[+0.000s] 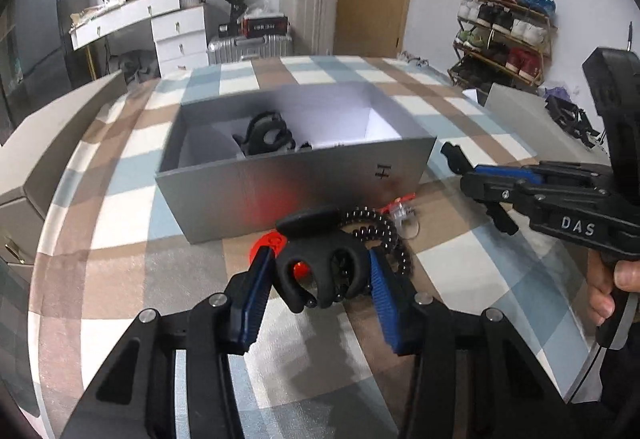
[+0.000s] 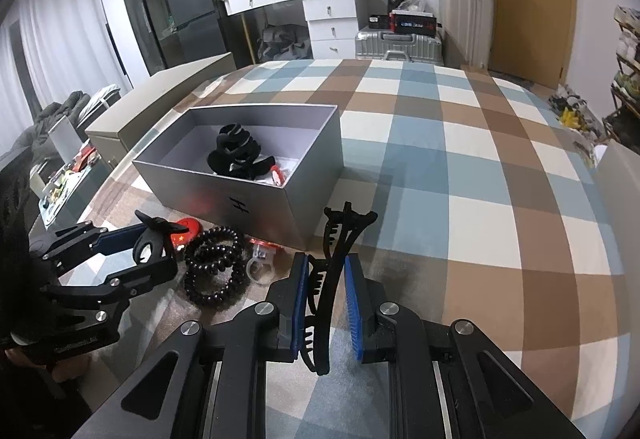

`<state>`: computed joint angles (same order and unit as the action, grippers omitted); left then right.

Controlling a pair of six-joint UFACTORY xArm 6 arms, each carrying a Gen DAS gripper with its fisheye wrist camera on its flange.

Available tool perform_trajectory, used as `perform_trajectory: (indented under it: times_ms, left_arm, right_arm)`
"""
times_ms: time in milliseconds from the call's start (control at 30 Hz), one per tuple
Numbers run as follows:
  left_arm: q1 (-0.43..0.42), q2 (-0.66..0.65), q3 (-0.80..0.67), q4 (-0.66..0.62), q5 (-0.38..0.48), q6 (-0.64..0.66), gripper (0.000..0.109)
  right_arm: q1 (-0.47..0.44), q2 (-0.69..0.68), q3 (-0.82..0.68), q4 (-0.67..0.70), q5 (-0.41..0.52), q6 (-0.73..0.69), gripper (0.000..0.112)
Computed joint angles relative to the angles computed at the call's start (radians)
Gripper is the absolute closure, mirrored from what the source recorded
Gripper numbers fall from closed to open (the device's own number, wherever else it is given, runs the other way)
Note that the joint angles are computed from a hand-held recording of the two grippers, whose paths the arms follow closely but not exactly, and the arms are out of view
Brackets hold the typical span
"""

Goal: Organize jewelry
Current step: 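Grasp the round black claw clip with the left gripper while the right holds its clip, then carry both black claw clips into the grey box with both grippers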

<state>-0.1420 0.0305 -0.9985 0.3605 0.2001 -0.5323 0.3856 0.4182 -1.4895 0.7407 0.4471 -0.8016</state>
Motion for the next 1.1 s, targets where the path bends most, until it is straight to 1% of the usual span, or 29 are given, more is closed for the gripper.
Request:
perform_trajectory:
  times_ms: [233, 333, 433, 600, 700, 967, 1100]
  left_arm:
    - [0.025, -0.008, 0.0, 0.101, -0.032, -0.104, 0.067]
    - [0.04, -0.015, 0.002, 0.176, -0.041, -0.19, 0.067]
    - [0.053, -0.024, 0.005, 0.219, -0.051, -0.244, 0.067]
    - [0.073, -0.031, 0.001, 0.259, -0.073, -0.283, 0.067]
    - [0.085, -0.031, -0.001, 0.262, -0.089, -0.284, 0.067]
    - [0.119, -0.033, -0.009, 0.301, -0.11, -0.322, 0.067]
    - [0.134, -0.033, -0.015, 0.3, -0.122, -0.32, 0.067]
  right_arm:
    - [0.002, -0.013, 0.006, 0.053, -0.002, -0.042, 0.095]
    - [0.002, -0.023, 0.01, 0.093, -0.007, -0.072, 0.095]
    - [0.002, -0.034, 0.014, 0.144, -0.005, -0.113, 0.095]
    - [0.009, -0.048, 0.025, 0.173, -0.027, -0.142, 0.095]
    - [0.015, -0.052, 0.028, 0.198, -0.039, -0.168, 0.095]
    - [0.022, -0.059, 0.011, 0.3, -0.041, -0.233, 0.095]
    - [0.032, -0.056, -0.015, 0.314, -0.042, -0.235, 0.095]
